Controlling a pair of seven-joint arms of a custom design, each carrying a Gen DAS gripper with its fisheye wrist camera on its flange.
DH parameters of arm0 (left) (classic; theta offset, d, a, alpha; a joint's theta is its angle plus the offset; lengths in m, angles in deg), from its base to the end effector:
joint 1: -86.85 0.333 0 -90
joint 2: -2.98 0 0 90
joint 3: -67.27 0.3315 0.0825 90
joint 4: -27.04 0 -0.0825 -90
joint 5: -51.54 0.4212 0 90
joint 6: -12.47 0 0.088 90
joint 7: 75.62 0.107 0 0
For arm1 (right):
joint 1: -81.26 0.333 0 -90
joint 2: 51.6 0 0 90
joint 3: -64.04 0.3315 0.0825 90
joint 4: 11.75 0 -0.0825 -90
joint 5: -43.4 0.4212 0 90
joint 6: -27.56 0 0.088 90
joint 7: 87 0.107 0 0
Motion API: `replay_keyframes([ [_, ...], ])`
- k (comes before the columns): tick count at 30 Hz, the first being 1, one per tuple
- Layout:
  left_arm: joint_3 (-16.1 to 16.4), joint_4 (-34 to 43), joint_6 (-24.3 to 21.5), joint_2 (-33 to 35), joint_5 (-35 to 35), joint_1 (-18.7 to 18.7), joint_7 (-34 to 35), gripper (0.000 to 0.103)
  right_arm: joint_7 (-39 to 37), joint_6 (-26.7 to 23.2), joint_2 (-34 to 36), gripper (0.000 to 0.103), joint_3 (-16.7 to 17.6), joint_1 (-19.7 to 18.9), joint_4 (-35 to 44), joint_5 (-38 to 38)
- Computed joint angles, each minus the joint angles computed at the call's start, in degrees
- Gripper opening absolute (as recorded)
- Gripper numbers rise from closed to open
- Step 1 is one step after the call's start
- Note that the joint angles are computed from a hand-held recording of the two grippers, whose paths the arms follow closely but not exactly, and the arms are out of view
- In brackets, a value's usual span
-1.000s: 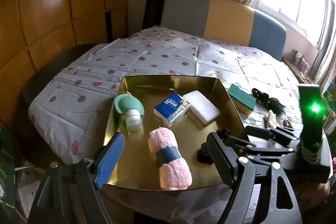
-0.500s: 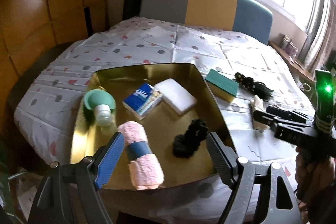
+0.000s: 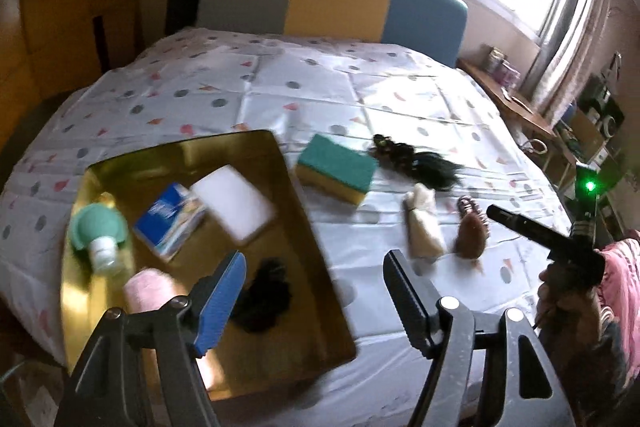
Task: Organize soft objects
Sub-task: 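Grasp the green scouring pad with left gripper while right moves to brown sponge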
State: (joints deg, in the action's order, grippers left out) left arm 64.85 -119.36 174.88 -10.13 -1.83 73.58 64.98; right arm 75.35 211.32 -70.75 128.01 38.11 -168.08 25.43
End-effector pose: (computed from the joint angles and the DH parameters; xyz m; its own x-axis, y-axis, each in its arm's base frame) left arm 0.4762 -0.0907 0.3803 -0.3793 -0.9030 0.2017 -0.7876 0.2006 -0.5827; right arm 0.4221 0.1765 0.3161 -0.3808 -0.8769 -0.2934 -0.6805 0.4806 -0.5531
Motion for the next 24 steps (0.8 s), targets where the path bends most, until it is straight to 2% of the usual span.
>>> replay_keyframes([
  [2, -0.69, 2.61, -2.67, 1.84, 1.12, 0.13, -2.60, 0.072, -0.23, 0.79, 0.28, 0.067, -0.78, 0.55, -0.35, 0.39],
  [4, -1.67, 5.06, -4.42, 3.81, 2.07, 0.40, -4.38, 0.073, -0.74, 0.93, -0.39, 0.068, -0.65, 0.67, -0.34, 0.79],
  [7, -3.24, 10.43, -9.54, 8.33, 3.89, 1.53, -9.15, 0.074, -1.36, 1.71, -1.01, 0.070, 0.15, 0.02, -0.44, 1.75],
  [11, -5.91, 19.86, -16.22, 17.39, 8.15, 3.86, -20.53, 0.080, -1.75, 3.03, -2.75, 0.072, -0.61, 1.43, -1.64, 4.59],
  [14, -7.59, 24.96, -17.11, 22.96, 11.91, 4.99, -29.41, 0.083, -2.38, 4.23, -3.23, 0.073, -1.63, 2.49, -2.55, 6.92],
  [17, -7.95, 30.32, -17.82, 28.94, 18.84, 4.79, -40.64, 0.084, -3.47, 5.00, -3.30, 0.074, -2.00, 2.92, -3.00, 9.14],
  [20, -8.11, 34.82, -19.01, 33.32, 25.33, 4.36, -47.82, 0.088, -4.85, 6.91, -2.69, 0.076, -2.79, 3.68, -3.65, 11.44],
  [24, -8.81, 39.59, -20.09, 37.87, 29.84, 4.92, -55.47, 0.090, -7.02, 8.77, -1.59, 0.077, -3.96, 5.06, -4.13, 14.22],
])
